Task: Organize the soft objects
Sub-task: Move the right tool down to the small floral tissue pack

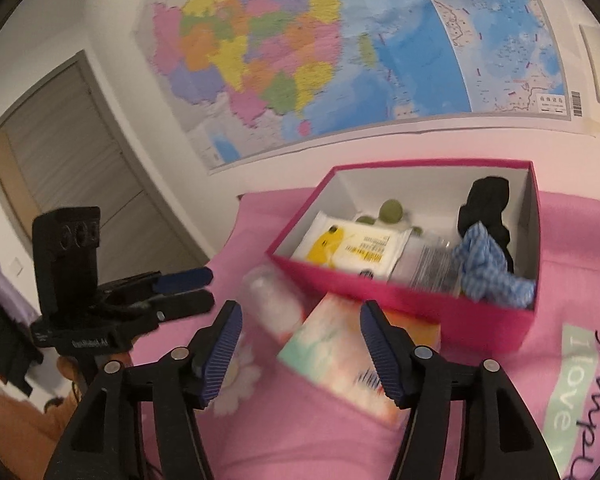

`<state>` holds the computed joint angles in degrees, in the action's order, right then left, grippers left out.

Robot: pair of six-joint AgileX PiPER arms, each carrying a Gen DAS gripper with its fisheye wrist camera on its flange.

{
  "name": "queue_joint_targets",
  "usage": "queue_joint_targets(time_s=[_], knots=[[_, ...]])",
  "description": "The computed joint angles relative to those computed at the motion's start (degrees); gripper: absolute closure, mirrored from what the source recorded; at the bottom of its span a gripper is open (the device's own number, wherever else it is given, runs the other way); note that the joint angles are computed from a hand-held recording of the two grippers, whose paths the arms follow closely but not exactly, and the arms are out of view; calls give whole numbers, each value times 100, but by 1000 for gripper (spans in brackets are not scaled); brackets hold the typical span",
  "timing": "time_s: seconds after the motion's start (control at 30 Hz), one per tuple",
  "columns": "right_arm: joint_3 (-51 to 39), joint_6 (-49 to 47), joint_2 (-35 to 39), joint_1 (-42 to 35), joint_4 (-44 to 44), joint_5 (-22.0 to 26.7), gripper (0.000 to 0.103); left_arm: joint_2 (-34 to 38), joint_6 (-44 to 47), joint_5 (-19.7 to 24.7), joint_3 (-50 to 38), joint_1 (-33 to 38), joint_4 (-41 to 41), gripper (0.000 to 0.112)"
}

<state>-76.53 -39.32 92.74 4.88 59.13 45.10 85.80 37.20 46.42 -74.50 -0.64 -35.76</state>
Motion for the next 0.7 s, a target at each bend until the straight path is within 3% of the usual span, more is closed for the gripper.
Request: queue_joint_targets(time_s=[0.27,0.7], knots=[[1237,-644,-860,-137,427,358,36,-576,-419,-314,1077,-457,390,53],[2392,-703,-1050,127,311,494,34,-891,-392,33,1897,-474,419,53]])
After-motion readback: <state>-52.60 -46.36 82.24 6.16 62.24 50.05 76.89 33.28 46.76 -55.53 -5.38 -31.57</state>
